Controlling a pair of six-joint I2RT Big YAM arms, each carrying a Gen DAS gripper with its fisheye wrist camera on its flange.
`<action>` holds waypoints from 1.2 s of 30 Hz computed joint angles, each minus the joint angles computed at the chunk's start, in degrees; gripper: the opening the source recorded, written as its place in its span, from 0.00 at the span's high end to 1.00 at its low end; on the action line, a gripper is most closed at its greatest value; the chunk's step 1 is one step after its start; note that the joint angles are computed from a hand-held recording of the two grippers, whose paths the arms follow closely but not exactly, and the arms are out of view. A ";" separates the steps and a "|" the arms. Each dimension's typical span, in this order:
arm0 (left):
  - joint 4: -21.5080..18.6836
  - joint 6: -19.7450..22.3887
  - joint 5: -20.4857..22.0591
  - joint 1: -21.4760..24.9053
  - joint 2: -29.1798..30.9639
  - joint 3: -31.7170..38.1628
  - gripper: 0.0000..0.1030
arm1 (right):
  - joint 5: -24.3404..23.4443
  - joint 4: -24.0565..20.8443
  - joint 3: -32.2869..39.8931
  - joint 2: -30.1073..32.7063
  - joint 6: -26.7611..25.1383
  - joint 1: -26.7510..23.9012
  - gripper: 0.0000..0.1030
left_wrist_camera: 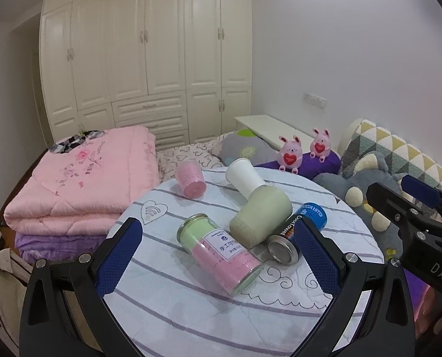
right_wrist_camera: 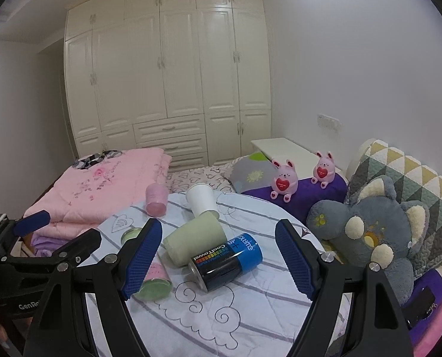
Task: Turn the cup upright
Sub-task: 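Close the right gripper on the white paper cup's body and lift it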
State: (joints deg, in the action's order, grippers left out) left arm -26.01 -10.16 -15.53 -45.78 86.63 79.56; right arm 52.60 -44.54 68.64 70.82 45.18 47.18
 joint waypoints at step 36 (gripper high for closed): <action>-47.35 3.23 13.03 10.86 52.49 76.23 0.00 | -42.92 -11.98 30.89 31.70 -18.82 -27.38 0.23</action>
State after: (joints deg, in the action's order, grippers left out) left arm -73.36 -6.93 -2.50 -34.92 139.12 155.78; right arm 9.68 -56.51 99.53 102.53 26.36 19.81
